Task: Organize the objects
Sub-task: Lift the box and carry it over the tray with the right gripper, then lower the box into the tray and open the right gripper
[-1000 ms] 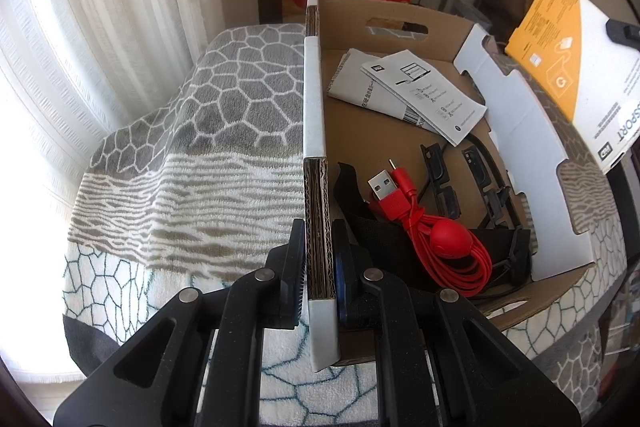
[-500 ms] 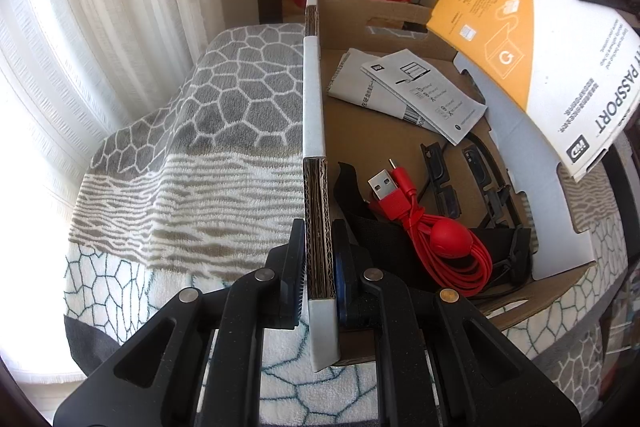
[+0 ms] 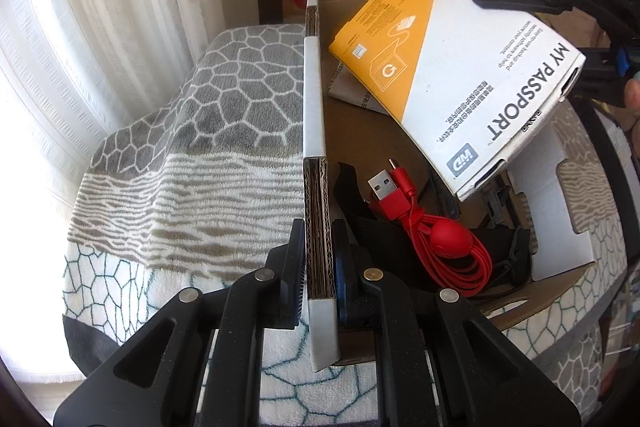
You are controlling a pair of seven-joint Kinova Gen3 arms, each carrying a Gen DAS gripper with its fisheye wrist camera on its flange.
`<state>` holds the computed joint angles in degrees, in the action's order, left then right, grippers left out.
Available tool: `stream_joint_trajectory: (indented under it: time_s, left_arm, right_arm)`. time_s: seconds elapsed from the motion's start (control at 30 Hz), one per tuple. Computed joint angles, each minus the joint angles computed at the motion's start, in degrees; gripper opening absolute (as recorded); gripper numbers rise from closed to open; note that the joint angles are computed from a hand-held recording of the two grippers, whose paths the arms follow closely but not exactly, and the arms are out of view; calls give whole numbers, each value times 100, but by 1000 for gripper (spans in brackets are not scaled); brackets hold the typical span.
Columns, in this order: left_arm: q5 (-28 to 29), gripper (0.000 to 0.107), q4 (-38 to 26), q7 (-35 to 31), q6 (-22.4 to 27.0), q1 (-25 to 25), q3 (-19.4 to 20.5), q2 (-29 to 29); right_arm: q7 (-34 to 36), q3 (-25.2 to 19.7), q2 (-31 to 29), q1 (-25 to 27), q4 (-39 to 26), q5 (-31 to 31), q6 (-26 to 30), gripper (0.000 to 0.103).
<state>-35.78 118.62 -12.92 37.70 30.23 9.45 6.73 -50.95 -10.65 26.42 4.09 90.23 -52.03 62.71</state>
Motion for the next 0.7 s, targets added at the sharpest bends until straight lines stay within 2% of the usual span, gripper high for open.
stream_joint_trajectory:
  time_s: [0.13,0.2,0.27,0.47,0.6,0.7]
  left_arm:
    - [1,11,2,2,-5,-3,1,-2]
    - [-2,11,-4,11,-3,0,4,-1]
    - [-2,11,-1,10,-3,-1,4,-4]
    - [-4,11,-1,17,-6,-3,4,-5]
    - [-2,11,-2,17,-7,-4,5,-4]
    - [-7,11,1,24,-11,-4,4,-4]
  right_arm:
    - [-41,23,65,-78,-38,127,-81,41]
    - [-146,114,-92,-270,-22,491,-345,45]
    - [-203,180,-309,-477,56,924,-722,58]
    - [124,125,-722,-553,337,1397,-1277,64]
    - [70,168,-697,-583,325,1661,-1035,64]
    - [342,110,-712,-576,439,1741,-939,64]
